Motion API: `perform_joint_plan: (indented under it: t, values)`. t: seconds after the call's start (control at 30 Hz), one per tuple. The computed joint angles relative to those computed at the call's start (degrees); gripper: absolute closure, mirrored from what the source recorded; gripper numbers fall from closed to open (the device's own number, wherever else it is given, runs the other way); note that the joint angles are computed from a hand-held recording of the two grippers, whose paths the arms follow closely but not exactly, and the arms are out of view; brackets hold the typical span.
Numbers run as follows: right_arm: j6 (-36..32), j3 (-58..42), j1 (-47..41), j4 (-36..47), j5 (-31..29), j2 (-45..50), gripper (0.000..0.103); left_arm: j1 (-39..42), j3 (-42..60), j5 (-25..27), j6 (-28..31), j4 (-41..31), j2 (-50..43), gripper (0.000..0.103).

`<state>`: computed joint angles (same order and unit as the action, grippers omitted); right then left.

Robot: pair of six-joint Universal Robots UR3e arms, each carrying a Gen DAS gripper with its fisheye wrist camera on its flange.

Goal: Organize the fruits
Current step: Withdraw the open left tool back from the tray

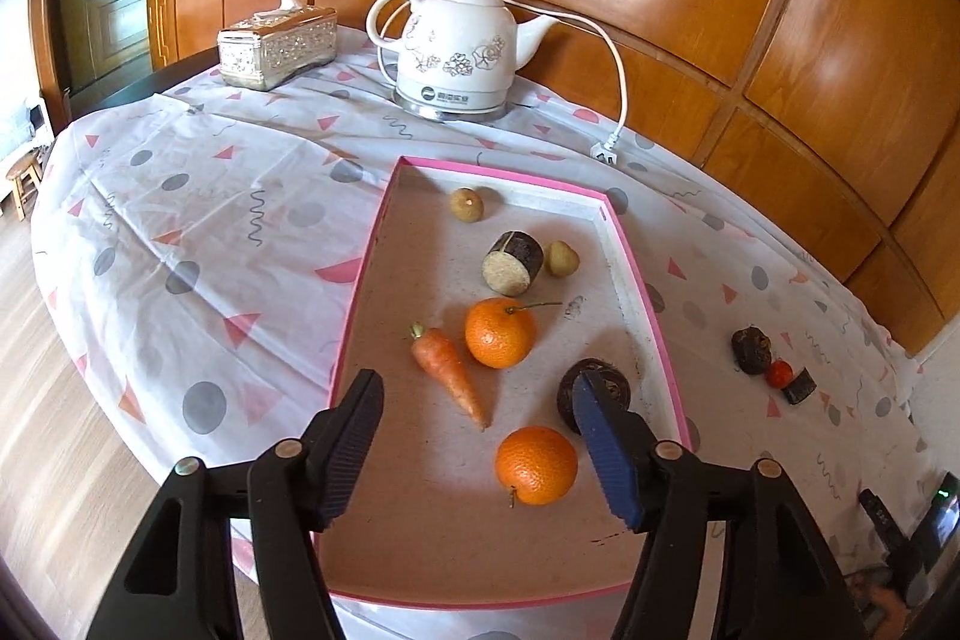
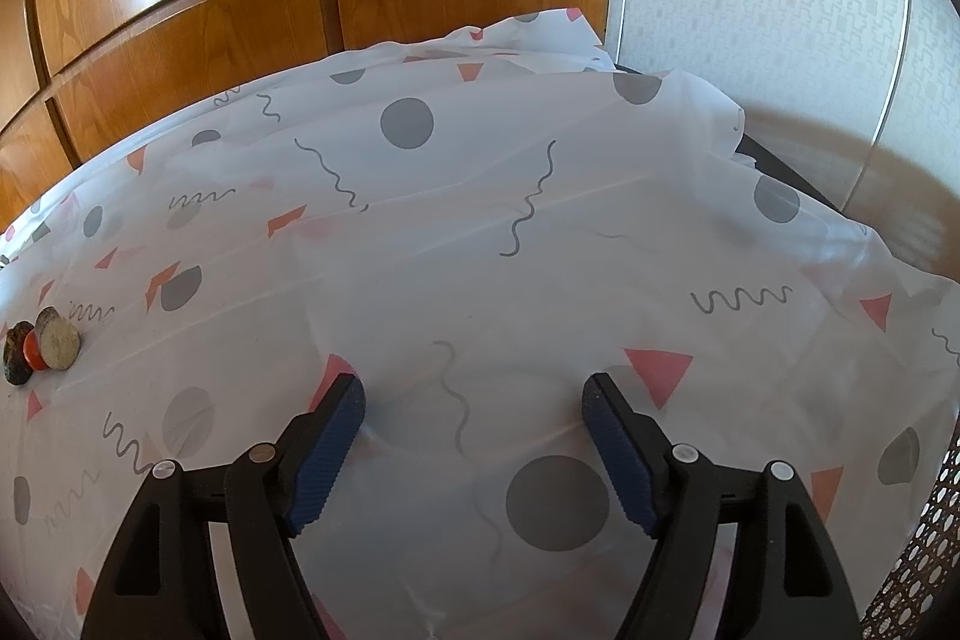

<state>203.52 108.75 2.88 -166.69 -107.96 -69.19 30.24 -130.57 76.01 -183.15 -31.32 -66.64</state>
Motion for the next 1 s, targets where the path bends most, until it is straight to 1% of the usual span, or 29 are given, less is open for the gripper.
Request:
perform_joint_plan:
  t: [0.03,0.07,0.1,0.17,0.3,0.43,0.5,0.6,0.7,0.77,0.83,1.0]
  values:
    - [-0.03,0.01,-0.01,-0.05,0.01,0.04,0.026,0.47,-0.30,-0.44,0.09,-0.28,0.49,0.031]
    - [-0.04,0.04,-0.03,-0.13,0.06,0.04,0.026,0.77,-0.50,-0.71,0.05,-0.52,0.93,0.026]
    - [-0.06,0.11,-0.05,-0.18,0.07,0.02,0.026,1.27,-0.90,-1.00,-0.06,-0.60,1.60,0.024]
    - [-0.09,0.14,-0.06,-0.18,0.06,0.00,0.026,1.93,-1.35,-1.20,0.18,-1.02,2.58,0.024]
    - [-0.16,0.02,-0.03,0.19,0.00,-0.05,0.026,2.95,-2.19,0.12,0.26,-1.65,4.11,0.023]
    - [-0.40,-0.34,-0.08,1.21,0.00,-0.27,0.026,7.29,-4.06,-1.59,2.04,-4.29,7.94,0.020]
    - [-0.46,-0.51,-0.10,1.52,0.04,-0.28,0.026,8.62,-5.24,-0.83,2.21,-4.12,9.54,0.013]
    - [-0.56,-0.87,-0.24,2.33,0.22,-0.42,0.026,11.62,-7.10,-1.20,2.58,-4.58,12.31,0.006]
    - [-0.64,-1.45,-0.32,3.21,0.41,-0.41,0.026,14.51,-7.98,-1.92,3.39,-5.90,14.16,0.004]
    - [-0.65,-1.77,-0.40,3.93,0.58,-0.50,0.026,16.76,-8.69,-3.21,4.25,-7.41,15.82,0.001]
    - [-0.68,-2.19,-0.53,4.98,0.94,-0.71,0.026,18.52,-9.25,-4.36,4.75,-8.95,17.35,0.000]
    - [-0.55,-2.98,-0.50,6.79,1.42,-0.97,0.026,19.77,-9.63,-5.15,4.89,-10.04,17.74,0.000]
